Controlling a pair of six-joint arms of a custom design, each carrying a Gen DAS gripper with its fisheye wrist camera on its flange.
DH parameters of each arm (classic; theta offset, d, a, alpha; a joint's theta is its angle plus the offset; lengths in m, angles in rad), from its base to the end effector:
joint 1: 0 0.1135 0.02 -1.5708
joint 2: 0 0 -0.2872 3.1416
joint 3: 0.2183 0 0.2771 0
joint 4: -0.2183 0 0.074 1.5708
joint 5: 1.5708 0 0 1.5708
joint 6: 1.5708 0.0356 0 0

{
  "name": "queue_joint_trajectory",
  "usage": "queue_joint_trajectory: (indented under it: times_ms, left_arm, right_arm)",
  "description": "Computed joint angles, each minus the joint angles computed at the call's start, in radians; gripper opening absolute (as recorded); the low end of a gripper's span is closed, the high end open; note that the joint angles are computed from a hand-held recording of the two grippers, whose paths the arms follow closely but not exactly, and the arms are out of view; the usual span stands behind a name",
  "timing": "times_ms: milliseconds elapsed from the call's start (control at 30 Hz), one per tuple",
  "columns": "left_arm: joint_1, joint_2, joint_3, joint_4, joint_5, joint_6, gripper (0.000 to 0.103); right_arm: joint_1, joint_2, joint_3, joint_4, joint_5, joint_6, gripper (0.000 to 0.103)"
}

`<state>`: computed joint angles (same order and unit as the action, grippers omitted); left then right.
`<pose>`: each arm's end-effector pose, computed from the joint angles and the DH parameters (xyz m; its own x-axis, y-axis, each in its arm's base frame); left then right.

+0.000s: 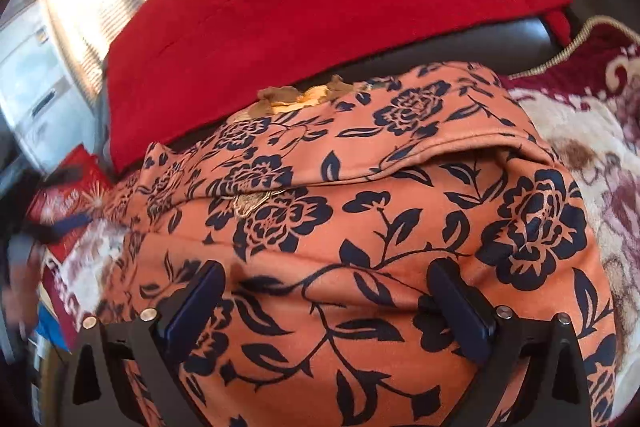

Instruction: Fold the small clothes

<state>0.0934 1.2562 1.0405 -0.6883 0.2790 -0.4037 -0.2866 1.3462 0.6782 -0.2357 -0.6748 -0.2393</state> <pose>0.2749 0.0159 0.3023 -0.7509 -0.4496 -0.4837 -0.2338 0.8660 -0.4420 0.2639 -0.0546 0.1931 -0.6965 0.0123 -0.7174 -0.3244 0.8864 0.3302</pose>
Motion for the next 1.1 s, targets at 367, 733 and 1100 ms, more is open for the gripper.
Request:
queue_joint_trajectory:
  times_ms: [367, 733, 1100]
  left_arm:
    - [-0.048, 0.192, 0.061, 0.053, -0.099, -0.133, 0.01]
    - [-0.207, 0.135, -0.027, 0.053, -0.405, -0.103, 0.059]
    - [0.025, -0.223, -0.153, -0.041, -0.14, -0.02, 0.072]
  right_arm:
    - [-0.122, 0.075, 0.017, 0.012, -0.229, -0.013, 0.103]
    - [-0.094, 0.105, 0.166, -0.241, -0.206, -0.028, 0.102]
    - [-0.079, 0.553, 0.689, -0.294, -0.059, 0.338, 0.097]
